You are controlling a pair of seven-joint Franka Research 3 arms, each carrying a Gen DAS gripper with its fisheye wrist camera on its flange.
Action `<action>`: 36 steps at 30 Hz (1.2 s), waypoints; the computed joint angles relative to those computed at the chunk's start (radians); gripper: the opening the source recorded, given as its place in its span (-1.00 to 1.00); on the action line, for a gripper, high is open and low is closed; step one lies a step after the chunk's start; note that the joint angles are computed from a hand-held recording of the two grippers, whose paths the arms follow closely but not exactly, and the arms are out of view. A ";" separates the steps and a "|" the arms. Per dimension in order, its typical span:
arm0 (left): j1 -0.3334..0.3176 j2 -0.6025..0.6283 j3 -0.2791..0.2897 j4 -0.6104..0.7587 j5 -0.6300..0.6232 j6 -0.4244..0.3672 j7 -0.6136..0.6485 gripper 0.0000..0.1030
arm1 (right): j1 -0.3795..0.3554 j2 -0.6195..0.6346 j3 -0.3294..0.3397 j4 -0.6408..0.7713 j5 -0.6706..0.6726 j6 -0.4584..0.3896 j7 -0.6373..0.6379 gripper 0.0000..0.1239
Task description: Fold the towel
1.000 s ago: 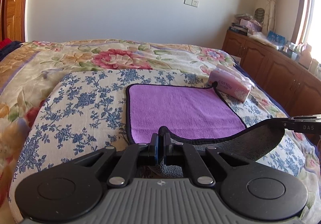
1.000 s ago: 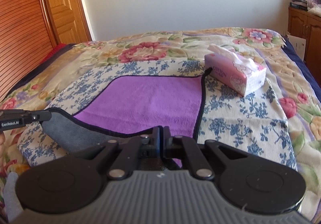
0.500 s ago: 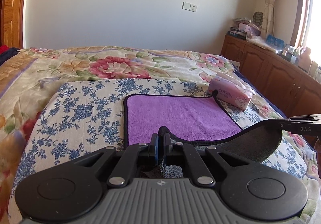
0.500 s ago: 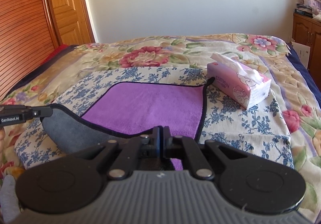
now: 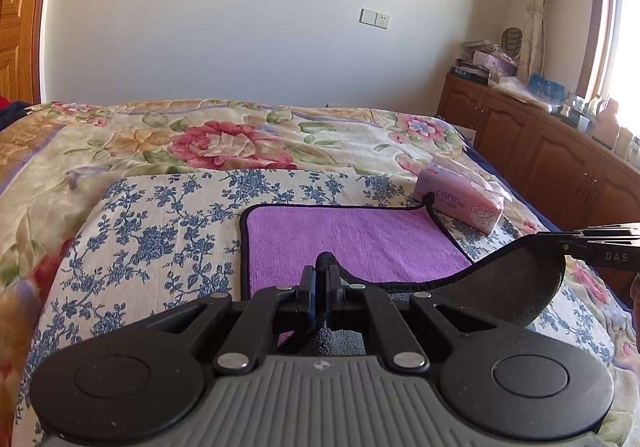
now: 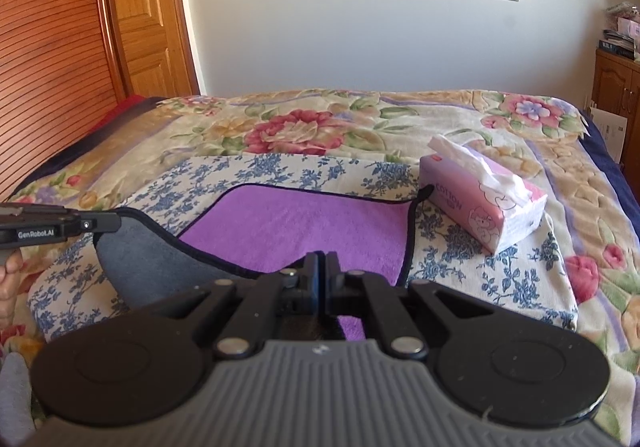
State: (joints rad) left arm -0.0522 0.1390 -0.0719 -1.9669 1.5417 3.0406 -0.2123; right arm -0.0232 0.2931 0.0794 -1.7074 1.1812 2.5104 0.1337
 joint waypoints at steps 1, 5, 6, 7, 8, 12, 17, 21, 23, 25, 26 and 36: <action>0.001 0.003 0.000 0.004 -0.002 0.001 0.005 -0.90 | 0.000 0.004 0.000 0.005 -0.001 0.001 0.001 -0.94; 0.001 0.011 0.003 0.015 -0.006 0.003 0.016 -0.90 | -0.001 0.017 0.003 0.021 -0.004 0.010 -0.002 -0.94; 0.000 0.012 0.005 0.017 -0.005 0.002 0.015 -0.90 | -0.002 0.020 0.005 0.025 -0.003 0.012 -0.005 -0.94; 0.000 0.013 0.005 0.020 -0.004 0.001 0.015 -0.90 | -0.002 0.023 0.007 0.029 -0.003 0.015 -0.006 -0.94; -0.001 0.014 0.006 0.022 -0.002 0.000 0.015 -0.90 | -0.003 0.026 0.008 0.033 -0.003 0.017 -0.008 -0.94; -0.001 0.017 0.008 0.030 0.006 -0.002 0.011 -0.90 | -0.004 0.043 0.015 0.054 -0.004 0.026 -0.018 -0.94; -0.001 0.024 0.009 0.041 0.016 -0.010 0.003 -0.90 | -0.007 0.068 0.025 0.085 -0.015 0.035 -0.020 -0.94; 0.001 0.036 0.011 0.056 0.010 -0.009 0.013 -0.90 | -0.009 0.093 0.033 0.115 -0.034 0.037 -0.011 -0.94; 0.001 0.045 0.014 0.066 0.004 -0.006 0.020 -0.90 | -0.010 0.105 0.038 0.130 -0.044 0.042 -0.008 -0.94; -0.001 0.055 0.016 0.077 -0.009 -0.007 0.035 -0.90 | -0.011 0.116 0.044 0.145 -0.053 0.044 -0.004 -0.94; -0.002 0.062 0.019 0.084 -0.016 -0.005 0.043 -0.90 | -0.013 0.121 0.047 0.150 -0.055 0.047 -0.005 -0.94; -0.019 0.114 0.051 0.145 -0.093 0.018 0.111 -0.90 | -0.019 0.178 0.074 0.219 -0.099 0.055 0.005 -0.94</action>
State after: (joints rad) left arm -0.0712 0.2533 -0.0207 -1.8221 1.4490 3.0581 -0.1013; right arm -0.0417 0.4709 0.1532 -1.4881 1.0826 2.5654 0.1388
